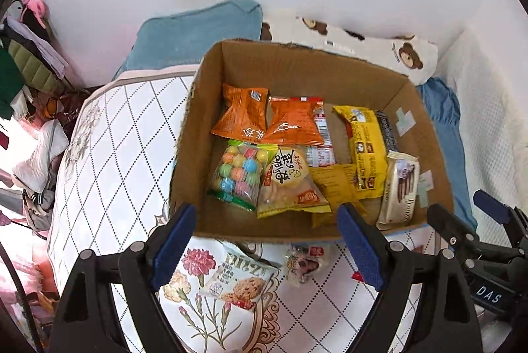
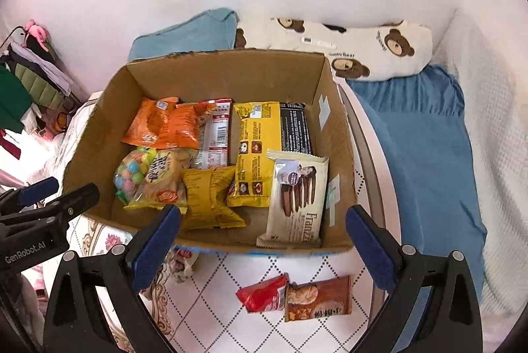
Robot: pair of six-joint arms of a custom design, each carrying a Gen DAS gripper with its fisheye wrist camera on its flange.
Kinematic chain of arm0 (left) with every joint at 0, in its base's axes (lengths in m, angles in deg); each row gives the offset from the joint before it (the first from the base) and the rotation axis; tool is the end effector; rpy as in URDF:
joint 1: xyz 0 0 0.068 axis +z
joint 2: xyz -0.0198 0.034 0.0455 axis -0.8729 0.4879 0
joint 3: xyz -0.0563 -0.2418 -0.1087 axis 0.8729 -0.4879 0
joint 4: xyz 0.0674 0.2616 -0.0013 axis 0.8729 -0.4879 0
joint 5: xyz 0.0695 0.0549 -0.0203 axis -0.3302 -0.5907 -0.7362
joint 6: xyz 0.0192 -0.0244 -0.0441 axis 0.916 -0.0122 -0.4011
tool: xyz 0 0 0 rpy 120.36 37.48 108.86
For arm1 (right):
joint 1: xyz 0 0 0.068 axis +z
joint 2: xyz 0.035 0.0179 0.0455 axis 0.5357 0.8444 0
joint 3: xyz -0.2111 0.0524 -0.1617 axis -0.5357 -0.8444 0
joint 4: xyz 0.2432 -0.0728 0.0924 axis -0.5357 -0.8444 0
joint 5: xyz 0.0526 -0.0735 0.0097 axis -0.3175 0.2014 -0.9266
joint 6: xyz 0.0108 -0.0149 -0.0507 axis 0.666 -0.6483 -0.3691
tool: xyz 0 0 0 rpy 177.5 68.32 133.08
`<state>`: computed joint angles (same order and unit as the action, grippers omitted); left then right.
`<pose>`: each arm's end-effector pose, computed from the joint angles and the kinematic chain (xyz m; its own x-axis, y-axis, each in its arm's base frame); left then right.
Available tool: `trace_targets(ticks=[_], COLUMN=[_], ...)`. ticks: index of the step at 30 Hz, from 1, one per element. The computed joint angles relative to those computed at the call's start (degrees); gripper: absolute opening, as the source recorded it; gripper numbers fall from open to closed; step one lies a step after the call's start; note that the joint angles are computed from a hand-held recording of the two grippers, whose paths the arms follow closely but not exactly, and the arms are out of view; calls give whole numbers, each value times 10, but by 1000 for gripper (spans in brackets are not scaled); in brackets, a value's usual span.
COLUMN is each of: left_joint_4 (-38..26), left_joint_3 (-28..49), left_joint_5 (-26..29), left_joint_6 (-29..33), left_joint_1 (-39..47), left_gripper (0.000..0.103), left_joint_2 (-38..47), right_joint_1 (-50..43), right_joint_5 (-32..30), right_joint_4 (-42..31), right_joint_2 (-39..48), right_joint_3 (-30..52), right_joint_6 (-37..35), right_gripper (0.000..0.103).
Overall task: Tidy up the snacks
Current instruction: 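Grasp the cookie bag with left tool while right grasps the red packet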
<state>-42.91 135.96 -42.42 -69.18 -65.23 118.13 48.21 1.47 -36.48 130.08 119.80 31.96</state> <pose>0.3255 -0.0322 0.3531 -0.8473 0.3321 -0.4145 0.3938 0.9165 -0.0706 0.3150 0.0812 0.3214 -0.8291 0.3812 -0.4090 0.3927 0.9177 0.0592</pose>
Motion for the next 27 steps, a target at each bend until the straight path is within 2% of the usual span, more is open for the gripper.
trace_targets(ticks=[5, 8, 14, 15, 18, 23, 27], left_joint_4=[-3, -15, 3, 9, 14, 43, 70], left_joint_3=[-33, -49, -146, -168, -205, -238, -251], left_joint_5=[21, 29, 15, 3, -25, -38, -62], left_joint_6=[13, 27, 64, 72, 78, 53, 32], left_joint_1=[20, 37, 70, 70, 69, 73, 54], left_gripper=[87, 87, 87, 87, 87, 87, 87], left_joint_2=[-56, -87, -136, -134, -100, -44, 1], right_joint_1=[47, 66, 65, 59, 29, -38, -35], right_joint_5=[40, 42, -3, -14, -62, -152, -174], right_joint_4=[-14, -14, 28, 42, 70, 140, 212], right_joint_2=[-45, -78, -186, -205, -240, -270, -238], right_joint_3=[-8, -22, -142, -172, -254, -376, -423], right_joint_6=[37, 65, 131, 135, 133, 141, 150], right_gripper=[102, 102, 102, 101, 77, 78, 78])
